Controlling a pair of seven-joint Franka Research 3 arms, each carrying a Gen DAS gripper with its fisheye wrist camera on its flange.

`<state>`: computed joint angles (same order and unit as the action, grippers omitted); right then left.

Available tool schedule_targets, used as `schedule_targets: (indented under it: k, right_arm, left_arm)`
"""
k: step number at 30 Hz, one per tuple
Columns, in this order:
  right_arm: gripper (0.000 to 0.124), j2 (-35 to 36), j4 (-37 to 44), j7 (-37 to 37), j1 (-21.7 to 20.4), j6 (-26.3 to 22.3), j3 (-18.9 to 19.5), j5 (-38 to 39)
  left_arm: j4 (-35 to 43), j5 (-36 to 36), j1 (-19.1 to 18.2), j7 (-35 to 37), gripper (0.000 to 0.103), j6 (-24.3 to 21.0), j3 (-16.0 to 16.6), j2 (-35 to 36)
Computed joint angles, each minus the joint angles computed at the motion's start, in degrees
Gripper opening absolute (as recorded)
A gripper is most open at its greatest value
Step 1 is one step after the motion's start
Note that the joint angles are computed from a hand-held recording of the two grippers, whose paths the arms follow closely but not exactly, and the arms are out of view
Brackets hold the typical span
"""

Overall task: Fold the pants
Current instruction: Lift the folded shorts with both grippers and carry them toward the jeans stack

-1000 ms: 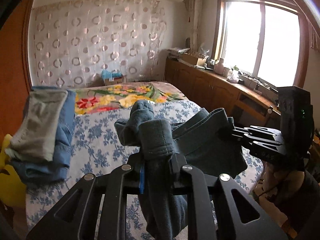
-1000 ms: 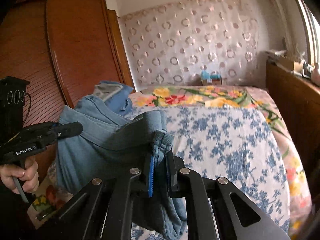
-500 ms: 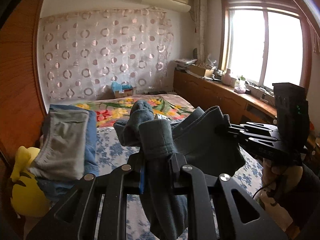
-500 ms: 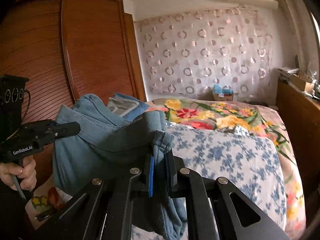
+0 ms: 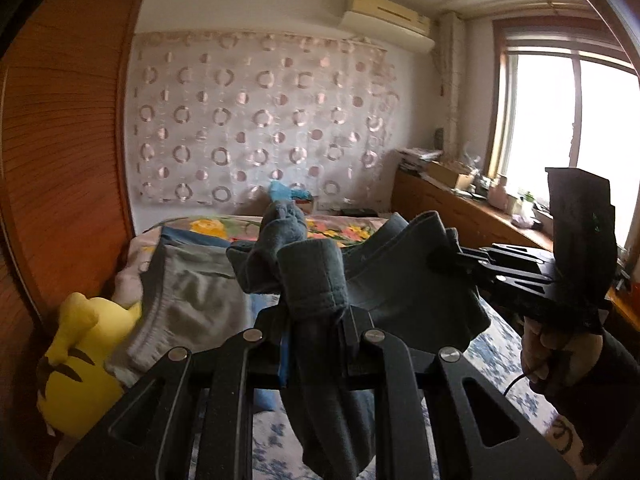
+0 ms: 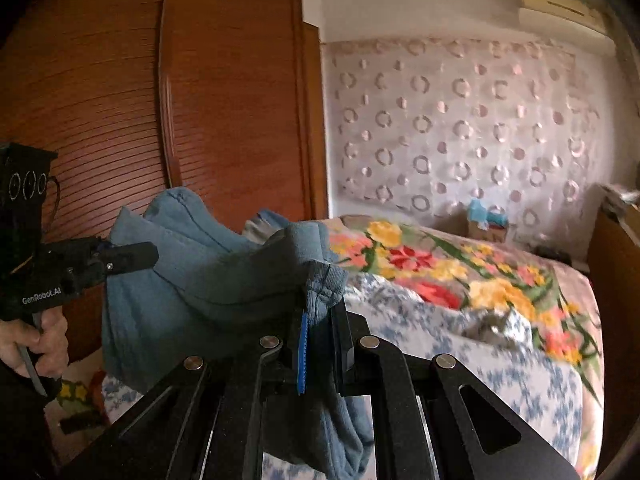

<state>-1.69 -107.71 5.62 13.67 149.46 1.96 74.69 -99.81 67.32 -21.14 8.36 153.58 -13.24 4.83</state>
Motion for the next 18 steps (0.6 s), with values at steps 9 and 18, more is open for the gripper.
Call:
schedule_targets:
  k: [9,18]
  right_arm:
    - [0.009,14.2,16.1,-0.2,-2.2,-2.7,3.4,-4.3]
    - [0.009,30.0,36.6,6.3,-3.0,-4.3,8.1,-17.4]
  left_arm:
    - [0.1,2.5,1.6,-5.1,0.018,-2.5,1.3,0.8]
    - [-0.4,4.4,2.4,-10.6,0.018,-2.4,2.7,2.3]
